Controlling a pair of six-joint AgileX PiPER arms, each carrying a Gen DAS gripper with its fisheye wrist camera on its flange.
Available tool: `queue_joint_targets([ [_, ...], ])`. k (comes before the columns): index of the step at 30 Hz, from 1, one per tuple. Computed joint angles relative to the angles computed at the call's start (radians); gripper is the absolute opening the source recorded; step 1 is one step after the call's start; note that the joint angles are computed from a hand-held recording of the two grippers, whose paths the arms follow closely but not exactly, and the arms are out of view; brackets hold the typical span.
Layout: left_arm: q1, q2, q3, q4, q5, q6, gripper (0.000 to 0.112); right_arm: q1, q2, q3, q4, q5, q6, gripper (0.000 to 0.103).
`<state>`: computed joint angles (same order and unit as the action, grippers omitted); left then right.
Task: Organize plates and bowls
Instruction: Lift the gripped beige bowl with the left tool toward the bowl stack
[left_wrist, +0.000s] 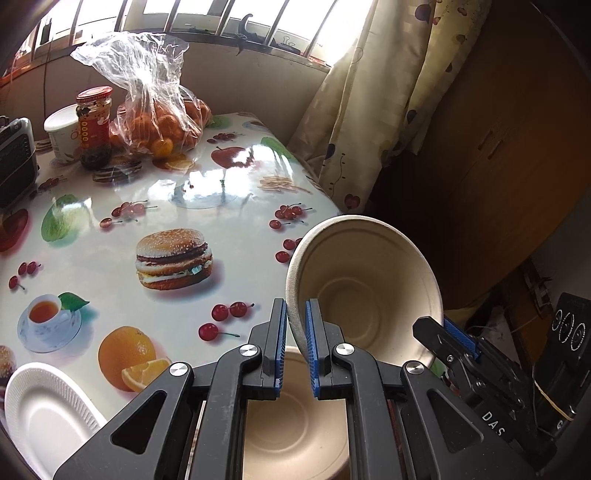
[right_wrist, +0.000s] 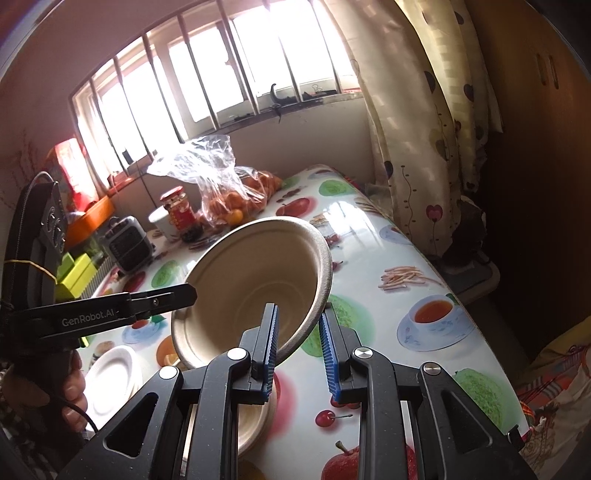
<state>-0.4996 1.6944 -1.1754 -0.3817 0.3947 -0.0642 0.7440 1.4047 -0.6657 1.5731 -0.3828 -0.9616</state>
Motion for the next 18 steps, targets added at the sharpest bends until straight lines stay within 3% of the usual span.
queue_joint_targets([
  [18,0.025,-0.139,0.204,-0.088,-0.063,0.060,0.010,0.121,0.009,0.011,0.007,-0.047,0.043,0.023],
])
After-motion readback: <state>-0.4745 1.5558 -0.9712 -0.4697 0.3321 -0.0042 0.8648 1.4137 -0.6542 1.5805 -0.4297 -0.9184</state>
